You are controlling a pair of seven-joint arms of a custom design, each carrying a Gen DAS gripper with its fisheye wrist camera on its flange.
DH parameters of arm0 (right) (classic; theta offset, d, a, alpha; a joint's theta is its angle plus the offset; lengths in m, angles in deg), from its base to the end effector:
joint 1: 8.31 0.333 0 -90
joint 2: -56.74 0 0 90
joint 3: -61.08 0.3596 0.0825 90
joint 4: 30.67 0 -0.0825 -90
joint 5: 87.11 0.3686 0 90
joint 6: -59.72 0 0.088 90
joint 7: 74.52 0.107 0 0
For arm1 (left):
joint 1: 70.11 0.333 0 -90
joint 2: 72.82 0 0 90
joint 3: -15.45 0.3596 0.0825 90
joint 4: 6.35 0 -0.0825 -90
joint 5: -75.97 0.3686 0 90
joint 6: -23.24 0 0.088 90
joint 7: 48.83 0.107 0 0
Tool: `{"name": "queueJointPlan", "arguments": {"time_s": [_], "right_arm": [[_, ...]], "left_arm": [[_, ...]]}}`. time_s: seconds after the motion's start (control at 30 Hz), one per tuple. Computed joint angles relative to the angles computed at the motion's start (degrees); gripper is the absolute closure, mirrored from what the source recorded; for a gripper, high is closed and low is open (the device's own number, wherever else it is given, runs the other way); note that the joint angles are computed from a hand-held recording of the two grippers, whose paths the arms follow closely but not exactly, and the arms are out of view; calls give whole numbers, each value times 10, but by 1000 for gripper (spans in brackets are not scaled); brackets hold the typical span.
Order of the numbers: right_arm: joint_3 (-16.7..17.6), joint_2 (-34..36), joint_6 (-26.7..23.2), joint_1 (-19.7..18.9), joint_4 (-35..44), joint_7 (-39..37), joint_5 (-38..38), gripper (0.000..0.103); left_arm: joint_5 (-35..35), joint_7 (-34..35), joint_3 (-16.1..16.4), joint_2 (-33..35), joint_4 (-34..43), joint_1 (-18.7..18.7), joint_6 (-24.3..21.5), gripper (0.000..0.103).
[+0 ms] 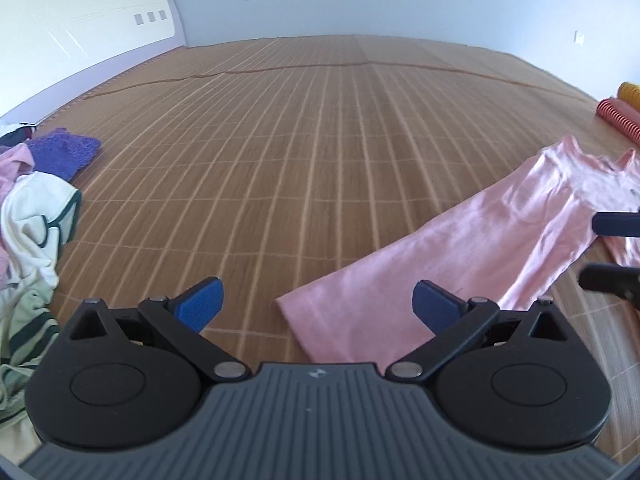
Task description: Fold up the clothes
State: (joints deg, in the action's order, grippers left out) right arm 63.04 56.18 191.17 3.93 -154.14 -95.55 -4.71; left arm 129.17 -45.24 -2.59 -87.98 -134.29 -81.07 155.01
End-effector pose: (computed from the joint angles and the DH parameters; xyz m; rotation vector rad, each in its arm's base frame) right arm 0.5245 0.1552 0.4856 -2.0032 0.3651 -0.2091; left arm 0.4227 -0.2308 0.5649 -1.9589 1.2196 -0.5573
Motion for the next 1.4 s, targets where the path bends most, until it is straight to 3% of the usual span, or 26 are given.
{"name": "queueJointPlan", "arguments": {"time_s": [0.07,0.13,0.2,0.27,0.4,0.5,0.6,0.67,0.73,0.87,1.03,1.13,1.33,1.4], "right_arm": [[9,15,95,9,18,10,24,58],[13,44,137,12,51,51,7,60],[16,72,142,11,79,89,-25,66],[20,90,143,9,89,129,-69,68],[24,70,133,-10,54,64,-26,67],[17,54,109,-18,35,39,-22,67],[3,39,57,-31,28,58,-43,63],[-15,18,2,-49,24,67,-46,44],[-35,-1,-44,-69,24,79,-62,32],[-74,-20,-71,-112,28,98,-122,27],[-112,-28,-41,-167,-7,78,-140,27],[-130,-18,-22,-199,-19,101,-121,27],[-134,16,-5,-242,-15,135,-109,28],[-131,27,-15,-252,-9,139,-108,36]], "left_arm": [[5,14,0,31,27,-1,11,0],[4,37,0,64,56,-8,5,0],[-7,74,1,98,89,-19,-28,0],[-6,74,10,106,92,-26,-30,0],[-8,55,26,96,75,-26,-13,0],[-9,52,26,93,73,-25,-32,0],[-12,54,22,94,81,-28,-66,0],[-13,58,19,96,88,-32,-92,0],[-12,50,18,99,95,-34,-106,0],[-7,29,25,88,85,-34,-17,0],[-4,22,22,114,92,-40,166,0],[22,7,8,151,119,-61,183,0],[26,21,1,197,160,-127,127,0],[24,25,3,206,169,-141,116,0]]}}
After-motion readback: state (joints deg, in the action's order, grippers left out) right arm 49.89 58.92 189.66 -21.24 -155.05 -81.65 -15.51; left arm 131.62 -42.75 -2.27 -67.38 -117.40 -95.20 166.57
